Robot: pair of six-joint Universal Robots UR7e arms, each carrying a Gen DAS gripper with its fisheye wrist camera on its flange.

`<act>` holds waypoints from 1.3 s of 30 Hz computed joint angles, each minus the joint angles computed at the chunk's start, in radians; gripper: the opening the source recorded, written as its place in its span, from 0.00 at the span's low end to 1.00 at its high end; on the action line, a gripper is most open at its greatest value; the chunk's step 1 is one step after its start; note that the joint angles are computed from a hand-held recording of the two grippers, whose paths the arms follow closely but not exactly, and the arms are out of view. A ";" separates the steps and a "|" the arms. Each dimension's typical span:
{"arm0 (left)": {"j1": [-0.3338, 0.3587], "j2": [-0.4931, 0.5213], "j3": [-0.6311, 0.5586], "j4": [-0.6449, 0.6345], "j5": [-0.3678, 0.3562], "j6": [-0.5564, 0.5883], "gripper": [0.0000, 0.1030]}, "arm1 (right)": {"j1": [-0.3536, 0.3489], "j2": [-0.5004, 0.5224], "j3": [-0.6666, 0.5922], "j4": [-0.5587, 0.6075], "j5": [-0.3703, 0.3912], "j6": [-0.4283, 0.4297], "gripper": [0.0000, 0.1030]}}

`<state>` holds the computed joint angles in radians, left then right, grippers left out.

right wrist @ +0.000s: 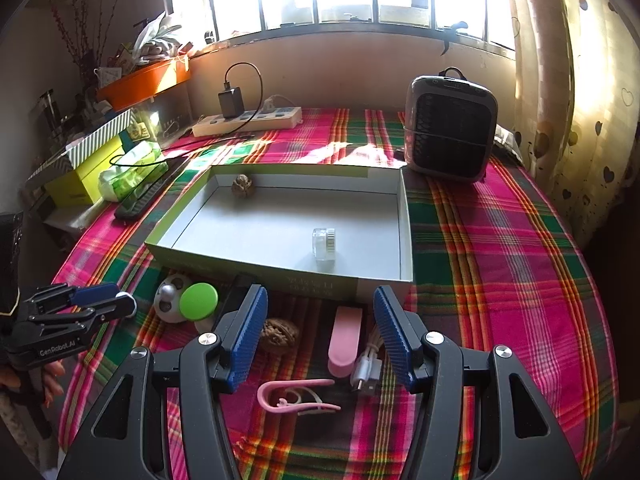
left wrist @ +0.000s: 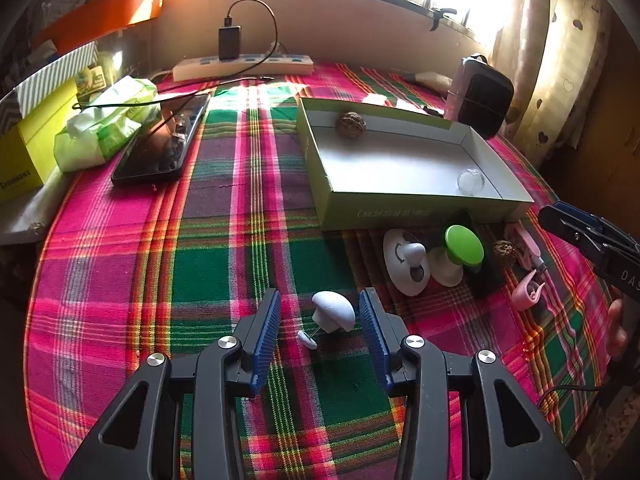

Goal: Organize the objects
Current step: 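Grasp the white mushroom-shaped knob with the left tool while the right tool reaches toward the pink clip, then grasp the pink hook clip with the right tool while the left tool holds the knob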

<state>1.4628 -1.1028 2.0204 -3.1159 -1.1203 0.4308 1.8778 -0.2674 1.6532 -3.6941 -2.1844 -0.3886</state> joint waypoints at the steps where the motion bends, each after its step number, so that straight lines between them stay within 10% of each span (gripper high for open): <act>1: 0.001 0.000 -0.001 0.006 -0.002 -0.002 0.38 | 0.000 0.000 0.004 -0.002 -0.002 0.001 0.55; 39: -0.033 0.050 0.038 -0.095 -0.001 -0.062 0.22 | 0.000 0.005 0.104 -0.016 -0.026 0.102 0.55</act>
